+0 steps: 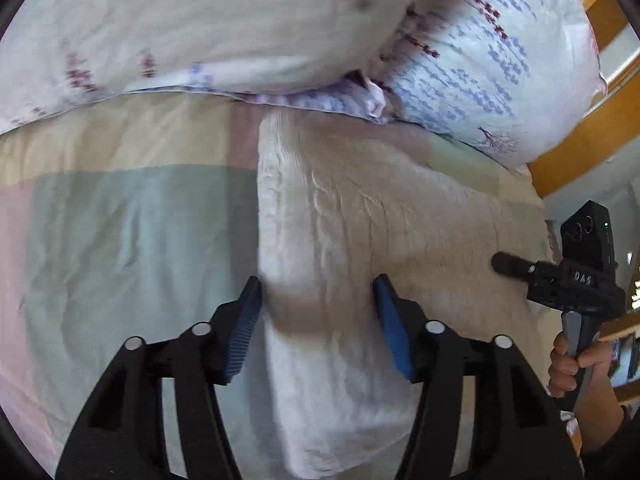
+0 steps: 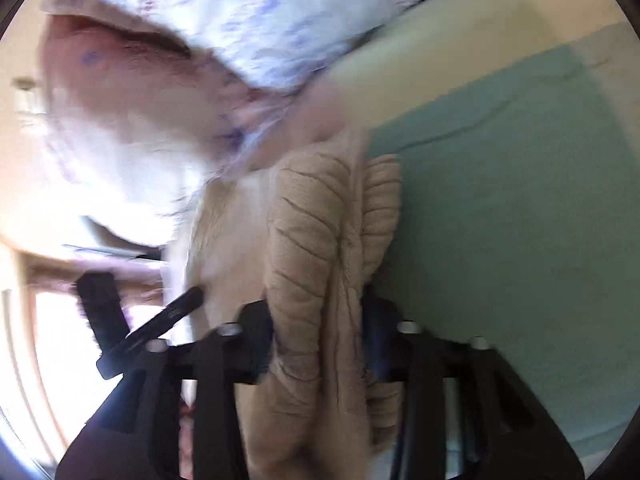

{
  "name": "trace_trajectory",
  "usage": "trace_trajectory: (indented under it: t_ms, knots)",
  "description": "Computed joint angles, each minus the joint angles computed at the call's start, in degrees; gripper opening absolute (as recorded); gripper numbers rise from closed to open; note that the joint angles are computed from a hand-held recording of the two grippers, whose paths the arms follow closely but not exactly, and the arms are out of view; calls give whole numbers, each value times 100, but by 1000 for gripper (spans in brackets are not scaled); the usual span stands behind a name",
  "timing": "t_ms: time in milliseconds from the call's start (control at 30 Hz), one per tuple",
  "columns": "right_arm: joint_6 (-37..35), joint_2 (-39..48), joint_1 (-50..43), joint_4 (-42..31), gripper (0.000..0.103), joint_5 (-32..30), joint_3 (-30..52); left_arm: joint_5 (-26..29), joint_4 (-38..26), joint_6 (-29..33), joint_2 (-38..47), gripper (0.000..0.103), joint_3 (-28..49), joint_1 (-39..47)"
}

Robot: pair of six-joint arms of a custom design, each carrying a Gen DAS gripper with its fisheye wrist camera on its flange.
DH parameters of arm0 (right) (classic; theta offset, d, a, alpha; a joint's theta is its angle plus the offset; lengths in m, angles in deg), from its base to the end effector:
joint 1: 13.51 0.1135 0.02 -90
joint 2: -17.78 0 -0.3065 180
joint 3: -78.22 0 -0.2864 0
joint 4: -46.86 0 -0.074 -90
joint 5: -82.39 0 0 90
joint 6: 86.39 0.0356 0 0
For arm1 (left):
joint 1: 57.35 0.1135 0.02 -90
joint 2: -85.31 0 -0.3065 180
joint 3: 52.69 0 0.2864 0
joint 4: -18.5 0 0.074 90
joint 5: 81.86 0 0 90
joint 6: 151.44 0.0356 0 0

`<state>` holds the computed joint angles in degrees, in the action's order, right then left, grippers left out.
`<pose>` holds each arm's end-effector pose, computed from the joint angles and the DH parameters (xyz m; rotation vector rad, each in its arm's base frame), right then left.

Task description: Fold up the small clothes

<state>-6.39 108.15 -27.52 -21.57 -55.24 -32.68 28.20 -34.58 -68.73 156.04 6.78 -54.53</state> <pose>0.2871 -0.0445 0.2181 0.0922 2.7246 1.1754 0.2466 -0.0001 0.2501 -0.1280 2.6660 -0.4950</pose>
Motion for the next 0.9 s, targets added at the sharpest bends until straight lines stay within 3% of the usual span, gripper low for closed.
trace_trajectory:
  t_ms: [100,200,233,267,333,367,467,600,700,767,833,900]
  knots:
    - [496,-606,-594,493,52,-510,-337,-587,-169,-19,-1156,82,-245,-52]
    - [391,-636,-693,468,52,-673,-303,-637,-726,524,-2069,86,-356,389]
    - [365,-556,-618,419,52,-655,-275,-849,-792,368,-2259,88,-407,158]
    - [301,-411,-473,357,43,-555,-195,-964,-907,301,-2522,89,-484,13]
    - [522,-318,-36,755,9,-143,-197,-1128,-1053,360,-2848,98,-610,61]
    - [779,-382,99,1053,8,-60,-233,-1566,-1138,101,-3097,101,-688,-275]
    - [1891,-107,328,2052,8,261,-29,-2086,-1279,-120,-3496,101,-874,-600]
    - [2066,378,505,1981,9,710,370,-2063,-1564,-314,-3890,101,-1150,-594]
    - [2200,-370,622,2352,26,796,-63,-1972,-1824,-281,-4133,101,-1328,-448]
    - [2110,-1330,492,2489,75,856,-609,-1806,-1948,-212,-4279,101,-1438,-331]
    - [1927,-2346,405,2459,88,998,-1118,-1830,-1988,-419,-4368,101,-1555,-549]
    - [1302,-3258,198,1940,89,1105,-1505,-2142,-1959,-946,-4391,101,-1671,-1219]
